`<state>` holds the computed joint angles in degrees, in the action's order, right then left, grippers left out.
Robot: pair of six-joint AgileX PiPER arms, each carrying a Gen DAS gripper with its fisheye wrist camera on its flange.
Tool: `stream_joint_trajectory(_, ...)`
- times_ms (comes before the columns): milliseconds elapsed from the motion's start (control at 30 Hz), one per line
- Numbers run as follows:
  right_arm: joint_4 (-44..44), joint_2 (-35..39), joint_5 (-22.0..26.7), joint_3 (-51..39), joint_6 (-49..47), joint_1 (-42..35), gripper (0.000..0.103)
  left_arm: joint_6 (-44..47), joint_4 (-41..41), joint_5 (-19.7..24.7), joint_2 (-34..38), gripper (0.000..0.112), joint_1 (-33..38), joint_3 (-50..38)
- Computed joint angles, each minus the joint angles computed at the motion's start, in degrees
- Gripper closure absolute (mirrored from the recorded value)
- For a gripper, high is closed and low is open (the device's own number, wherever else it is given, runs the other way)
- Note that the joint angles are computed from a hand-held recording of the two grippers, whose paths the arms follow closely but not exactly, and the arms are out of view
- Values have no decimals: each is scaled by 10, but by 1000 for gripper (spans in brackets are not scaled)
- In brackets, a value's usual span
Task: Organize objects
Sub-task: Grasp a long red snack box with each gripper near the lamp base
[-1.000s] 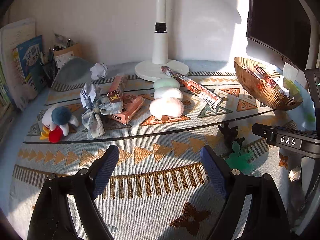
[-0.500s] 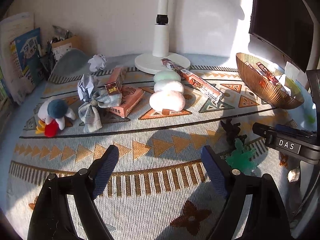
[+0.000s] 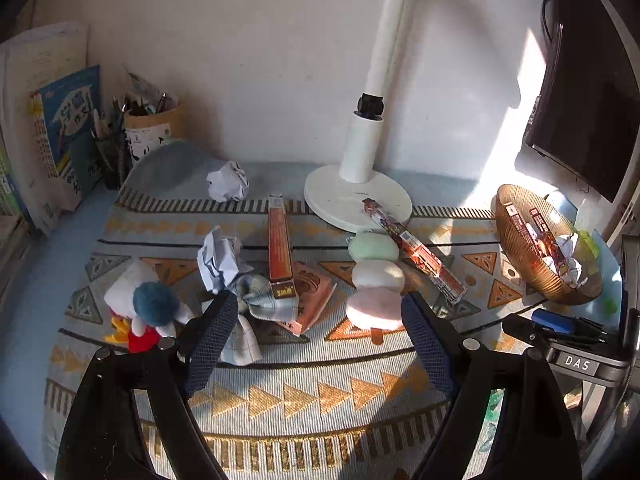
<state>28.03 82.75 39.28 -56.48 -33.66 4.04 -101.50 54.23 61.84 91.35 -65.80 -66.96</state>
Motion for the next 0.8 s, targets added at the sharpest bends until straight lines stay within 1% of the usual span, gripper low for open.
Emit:
stream_joint_trajectory(33, -12, 20, 0, -19, -4, 15, 30, 40, -11, -11, -3, 29, 30, -10)
stream_joint_trajectory(100, -67, 58, -15, -49, 27, 55, 30, 128, -54, -60, 0, 29, 101, -25)
stream_joint_trajectory(133, -79, 77, -20, -62, 34, 66, 30, 176, -86, -75, 9, 29, 134, -36)
stream_joint_trajectory(167, -78, 97, -19, -77, 34, 73, 30, 222, -121, -68, 30, 30, 164, -59)
stream_joint_trajectory(200, -73, 111, -22, -87, 33, 77, 30, 246, -137, -59, 45, 31, 183, -74)
stream_joint_trajectory(233, -71, 125, -30, -95, 33, 81, 30, 263, -148, -70, 53, 31, 199, -78)
stream_joint_trajectory(333, -93, 153, -50, -110, 54, 98, 30, 324, -213, -134, 67, 31, 253, -78)
stream_joint_trajectory(367, -106, 158, -60, -109, 67, 106, 30, 337, -226, -138, 77, 31, 264, -85)
stream_joint_trajectory(433, -127, 163, -83, -102, 87, 119, 30, 337, -223, -115, 101, 31, 266, -107)
stream_joint_trajectory(467, -139, 161, -100, -94, 97, 126, 32, 341, -224, -117, 109, 31, 268, -111)
stream_joint_trajectory(533, -129, 154, -110, -84, 79, 132, 46, 356, -234, -122, 122, 35, 271, -120)
stream_joint_trajectory(600, -155, 148, -132, -71, 101, 145, 65, 360, -226, -108, 139, 54, 268, -137)
stream_joint_trajectory(633, -156, 144, -139, -64, 98, 148, 69, 362, -216, -104, 144, 66, 265, -141)
stream_joint_trajectory(667, -166, 140, -146, -58, 105, 153, 81, 365, -214, -101, 147, 72, 262, -145)
stream_joint_trajectory(700, -183, 135, -156, -50, 120, 158, 83, 365, -214, -103, 147, 84, 261, -146)
stream_joint_trajectory(733, -193, 130, -162, -45, 126, 160, 84, 371, -222, -118, 140, 92, 264, -141)
stream_joint_trajectory(767, -191, 127, -166, -41, 125, 163, 84, 369, -223, -130, 132, 93, 262, -133)
stream_joint_trajectory(800, -166, 122, -168, -37, 102, 162, 86, 360, -209, -124, 129, 94, 255, -133)
